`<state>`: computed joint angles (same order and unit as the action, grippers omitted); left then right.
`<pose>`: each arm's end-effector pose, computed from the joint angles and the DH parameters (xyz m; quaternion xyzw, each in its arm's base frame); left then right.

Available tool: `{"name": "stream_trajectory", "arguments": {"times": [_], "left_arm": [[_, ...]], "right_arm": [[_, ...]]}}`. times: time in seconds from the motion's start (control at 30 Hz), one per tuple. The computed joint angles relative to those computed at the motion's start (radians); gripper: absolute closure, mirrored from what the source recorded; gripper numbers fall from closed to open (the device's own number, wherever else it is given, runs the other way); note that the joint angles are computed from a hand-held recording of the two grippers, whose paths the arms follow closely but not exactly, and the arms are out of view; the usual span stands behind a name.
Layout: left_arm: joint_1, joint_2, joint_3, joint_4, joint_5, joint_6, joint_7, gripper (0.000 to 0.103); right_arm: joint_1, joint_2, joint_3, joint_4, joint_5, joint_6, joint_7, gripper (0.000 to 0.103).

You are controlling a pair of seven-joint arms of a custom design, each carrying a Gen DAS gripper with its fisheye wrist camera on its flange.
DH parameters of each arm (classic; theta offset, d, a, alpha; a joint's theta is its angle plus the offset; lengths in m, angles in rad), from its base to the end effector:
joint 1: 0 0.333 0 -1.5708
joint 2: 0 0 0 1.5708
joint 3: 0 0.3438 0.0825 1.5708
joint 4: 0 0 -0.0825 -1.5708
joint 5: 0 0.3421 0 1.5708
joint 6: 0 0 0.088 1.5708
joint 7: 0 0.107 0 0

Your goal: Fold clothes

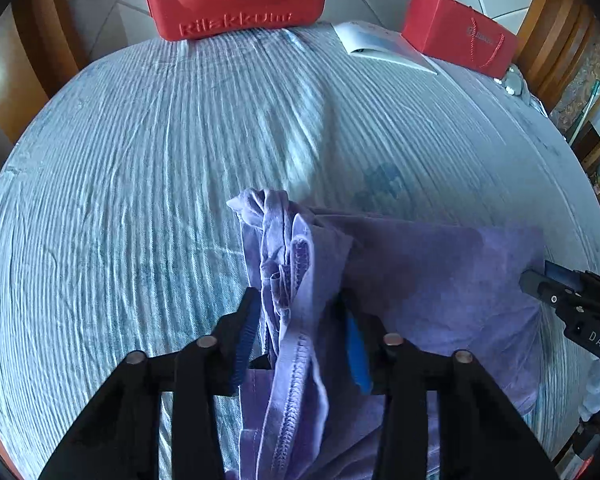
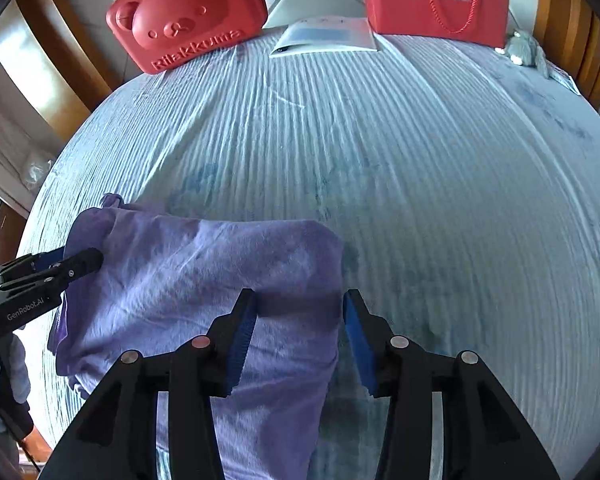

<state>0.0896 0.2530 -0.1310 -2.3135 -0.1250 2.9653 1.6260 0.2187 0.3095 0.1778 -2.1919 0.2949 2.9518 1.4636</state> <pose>0.5434 -0.0116 0.3391 -0.7039 0.6811 -0.1664 0.1138 0.5420 0.1997 0.3521 -0.7542 0.6130 -0.0636 0.2267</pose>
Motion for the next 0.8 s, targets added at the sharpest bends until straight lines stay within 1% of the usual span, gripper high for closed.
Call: {"name": "stream_trajectory", "arguments": {"times": [0.03,0.07,0.1,0.2,0.23,0.27,0.3,0.33,0.37,0.4,0.43,0.47,0.5,0.53,0.57,0.63,0.67,0.77,0.8], "left_arm": [[0.0,0.007,0.007,0.005,0.007,-0.002,-0.001,0.069],[0.002,0.012,0.012,0.008,0.012,-0.001,-0.001,0.069],[0.016,0.015,0.004,0.008,0.001,0.002,0.009,0.069],[0.061,0.022,-0.025,0.006,-0.04,0.018,0.051,0.066],[0.06,0.024,-0.018,0.005,-0.038,0.02,0.052,0.065],[0.054,0.026,-0.009,0.005,-0.03,0.018,0.049,0.06],[0.046,0.024,0.001,-0.002,-0.021,0.027,0.044,0.057],[0.047,0.019,0.001,-0.009,-0.019,0.035,0.045,0.056],[0.079,0.007,-0.031,-0.02,-0.05,0.041,0.074,0.055],[0.111,-0.005,-0.063,-0.031,-0.086,0.047,0.107,0.053],[0.141,-0.02,-0.095,-0.044,-0.128,0.053,0.145,0.051],[0.17,-0.043,-0.126,-0.066,-0.177,0.062,0.189,0.041],[0.193,-0.06,-0.152,-0.086,-0.227,0.069,0.239,0.029],[0.215,-0.076,-0.176,-0.103,-0.281,0.075,0.295,0.027],[0.225,-0.085,-0.192,-0.117,-0.32,0.078,0.344,0.027],[0.201,-0.089,-0.175,-0.14,-0.331,0.092,0.381,0.027],[0.179,-0.085,-0.157,-0.146,-0.326,0.093,0.379,0.027],[0.146,-0.056,-0.14,-0.137,-0.358,0.086,0.385,0.027],[0.125,-0.047,-0.123,-0.131,-0.341,0.085,0.37,0.027]], "right_arm": [[0.018,0.011,-0.021,0.016,-0.026,-0.021,0.019,0.072],[0.034,0.023,-0.039,0.032,-0.051,-0.042,0.037,0.077],[0.047,0.032,-0.055,0.046,-0.075,-0.06,0.055,0.079],[0.033,0.043,-0.051,0.056,-0.071,-0.06,0.073,0.081],[0.017,0.046,-0.035,0.056,-0.055,-0.056,0.065,0.08],[0.002,0.049,-0.021,0.056,-0.037,-0.052,0.056,0.08],[-0.01,0.051,-0.009,0.054,-0.022,-0.047,0.046,0.078],[-0.011,0.044,-0.007,0.043,-0.02,-0.034,0.04,0.074],[-0.016,0.036,0.001,0.031,-0.013,-0.021,0.029,0.072],[-0.048,0.022,0.035,0.014,0.026,-0.009,-0.001,0.07],[-0.078,0.008,0.067,-0.002,0.07,0.003,-0.035,0.066],[-0.101,-0.007,0.092,-0.021,0.113,0.022,-0.066,0.063],[-0.121,-0.024,0.114,-0.044,0.155,0.04,-0.099,0.057],[-0.133,-0.04,0.129,-0.066,0.188,0.049,-0.13,0.056],[-0.143,-0.056,0.142,-0.088,0.224,0.056,-0.164,0.056],[-0.15,-0.077,0.156,-0.119,0.286,0.061,-0.227,0.056],[-0.147,-0.083,0.157,-0.129,0.31,0.061,-0.252,0.056],[-0.116,-0.076,0.136,-0.134,0.355,0.06,-0.283,0.056],[-0.117,-0.07,0.141,-0.129,0.385,0.06,-0.3,0.056]]}}
